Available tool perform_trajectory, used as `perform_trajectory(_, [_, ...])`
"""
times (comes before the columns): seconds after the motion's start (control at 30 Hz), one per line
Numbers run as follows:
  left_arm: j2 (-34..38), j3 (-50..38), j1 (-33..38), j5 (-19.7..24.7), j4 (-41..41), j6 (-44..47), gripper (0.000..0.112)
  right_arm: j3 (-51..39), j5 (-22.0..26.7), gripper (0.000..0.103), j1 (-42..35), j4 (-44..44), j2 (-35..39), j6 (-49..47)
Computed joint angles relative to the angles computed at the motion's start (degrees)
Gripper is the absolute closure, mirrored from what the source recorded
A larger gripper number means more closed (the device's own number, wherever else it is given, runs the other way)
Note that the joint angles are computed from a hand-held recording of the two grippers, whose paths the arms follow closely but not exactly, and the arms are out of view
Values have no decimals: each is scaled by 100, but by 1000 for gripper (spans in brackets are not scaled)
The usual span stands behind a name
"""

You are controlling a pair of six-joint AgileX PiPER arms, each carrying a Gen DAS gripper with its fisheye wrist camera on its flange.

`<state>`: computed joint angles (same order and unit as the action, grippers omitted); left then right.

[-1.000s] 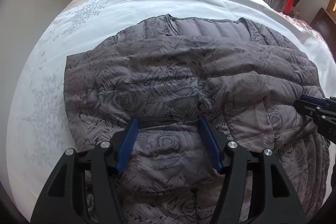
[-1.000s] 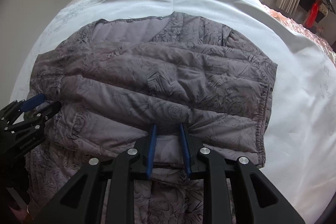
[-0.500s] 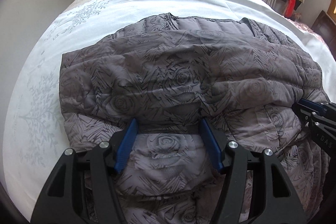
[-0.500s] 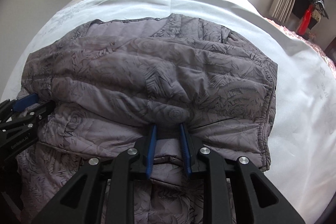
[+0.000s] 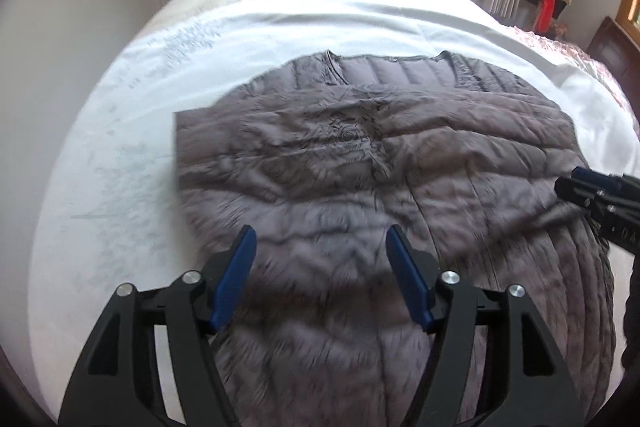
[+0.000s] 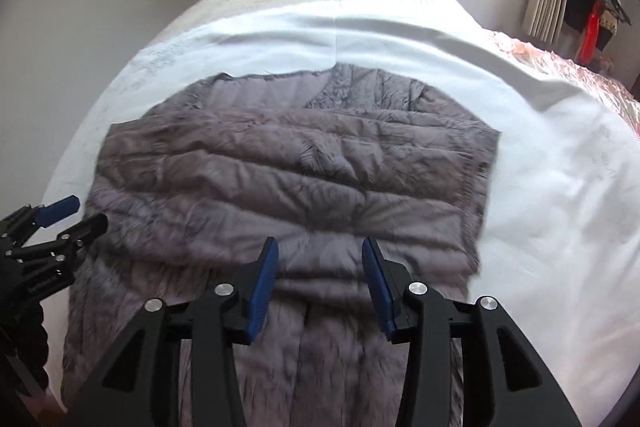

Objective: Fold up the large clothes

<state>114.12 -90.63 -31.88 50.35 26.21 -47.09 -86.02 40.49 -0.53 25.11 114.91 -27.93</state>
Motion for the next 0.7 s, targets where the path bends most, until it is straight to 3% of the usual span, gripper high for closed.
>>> perform_trajectory(0.1, [-555,491,-235,180,200,-243,39,574,22,58,-204,230,-551,-313])
perform_trajectory(0.27, [-1382,1253,-603,508,242,-595,36,1539,165,43,-628,366,-1418,-726])
perform_trajectory(0.53, [-2648,2860,-911,717,-698,-827,35,2961,956,39,-1632,237,-2452,-1394])
perform_trajectory(0.7, [-3310,4027,-904,656,-1324,-882,34,3547,1159,33,-2222,-158,-2799,-1763])
